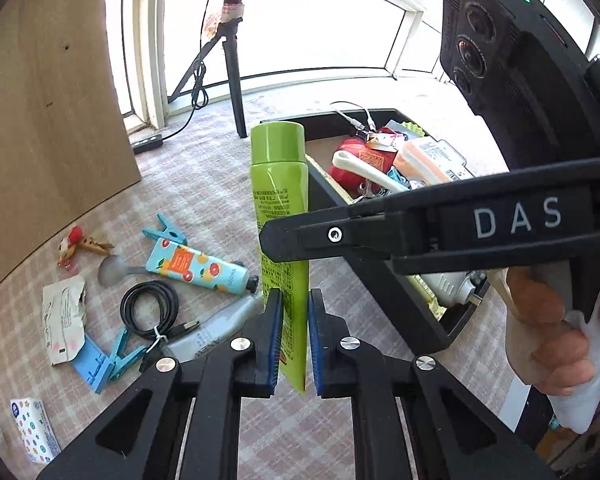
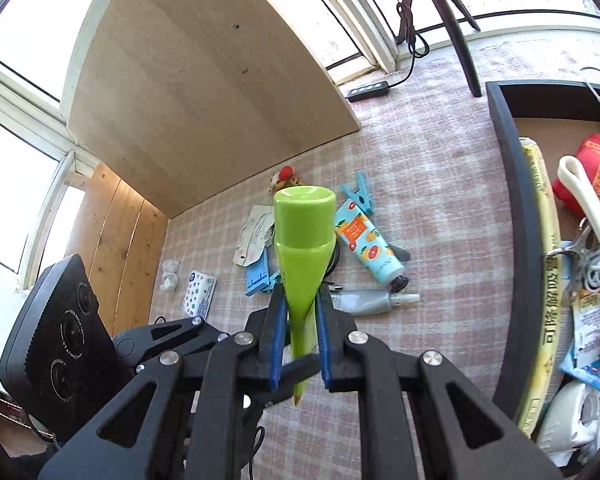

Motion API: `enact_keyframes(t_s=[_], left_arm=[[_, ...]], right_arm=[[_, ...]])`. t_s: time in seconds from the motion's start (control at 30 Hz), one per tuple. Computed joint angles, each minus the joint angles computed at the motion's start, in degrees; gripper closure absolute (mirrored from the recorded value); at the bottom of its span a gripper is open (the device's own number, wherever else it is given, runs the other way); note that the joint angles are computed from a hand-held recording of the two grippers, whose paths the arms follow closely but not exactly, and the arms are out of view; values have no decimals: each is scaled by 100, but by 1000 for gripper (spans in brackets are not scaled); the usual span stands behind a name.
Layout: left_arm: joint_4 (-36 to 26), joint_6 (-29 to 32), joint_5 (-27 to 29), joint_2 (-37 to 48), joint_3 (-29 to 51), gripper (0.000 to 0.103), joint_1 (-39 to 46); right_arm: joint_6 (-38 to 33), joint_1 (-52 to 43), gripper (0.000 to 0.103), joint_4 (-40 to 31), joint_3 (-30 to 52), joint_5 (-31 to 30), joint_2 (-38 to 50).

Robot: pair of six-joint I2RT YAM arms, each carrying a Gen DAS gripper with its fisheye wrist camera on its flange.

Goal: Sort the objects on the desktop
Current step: 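Grasp the green sunscreen tube with the left tool and lift it, then carry the green tube into the black tray and open the left tool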

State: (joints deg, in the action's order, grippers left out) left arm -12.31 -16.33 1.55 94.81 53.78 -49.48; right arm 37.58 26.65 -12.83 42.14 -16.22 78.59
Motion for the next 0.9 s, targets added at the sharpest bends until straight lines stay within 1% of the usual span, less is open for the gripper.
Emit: enact_keyframes(t_s=[0.07,0.2,0.33,0.37,0.4,0.43,0.47,0.5,0.63,0.73,0.9], left_arm=[[-65,-31,-87,481,668,92,-254],[-373,-120,54,1466,2127,92,-598],[-806,-127,62,2338,3529,91,-880],[-1042,-158,9,2585,3940,88,-924],[-1347,-202,24,2831,4348,70,-931],[-1660,-274,100,3061,4728,56,-911],[-1697,-379,113,3145,4820,43,-901],[-1547,-425,100,3071,4674,48,-887],[-1356,-417,42,2818,4228,48,-832],[-1293,-403,-97,2692,3960,48,-801],[-1159,-293,-62,2508,3552,48,-701]], right_arm=[[-185,-425,87,-328,-117,-12,-434],[-849,-1691,88,-1206,-241,-223,-1248],[-1694,-3068,88,-1938,-129,-632,-1586],[-1897,-3279,88,-2075,-48,-610,-1559],[-2062,-3422,87,-2219,55,-403,-1506],[-2141,-3514,78,-2359,162,-70,-1448],[-2174,-3608,68,-2408,204,140,-1456],[-2216,-3715,67,-2383,190,193,-1516],[-2596,-4131,67,-2289,135,-12,-1528],[-2480,-4005,67,-2161,34,76,-1497],[-2307,-3696,67,-2141,-20,244,-1560]])
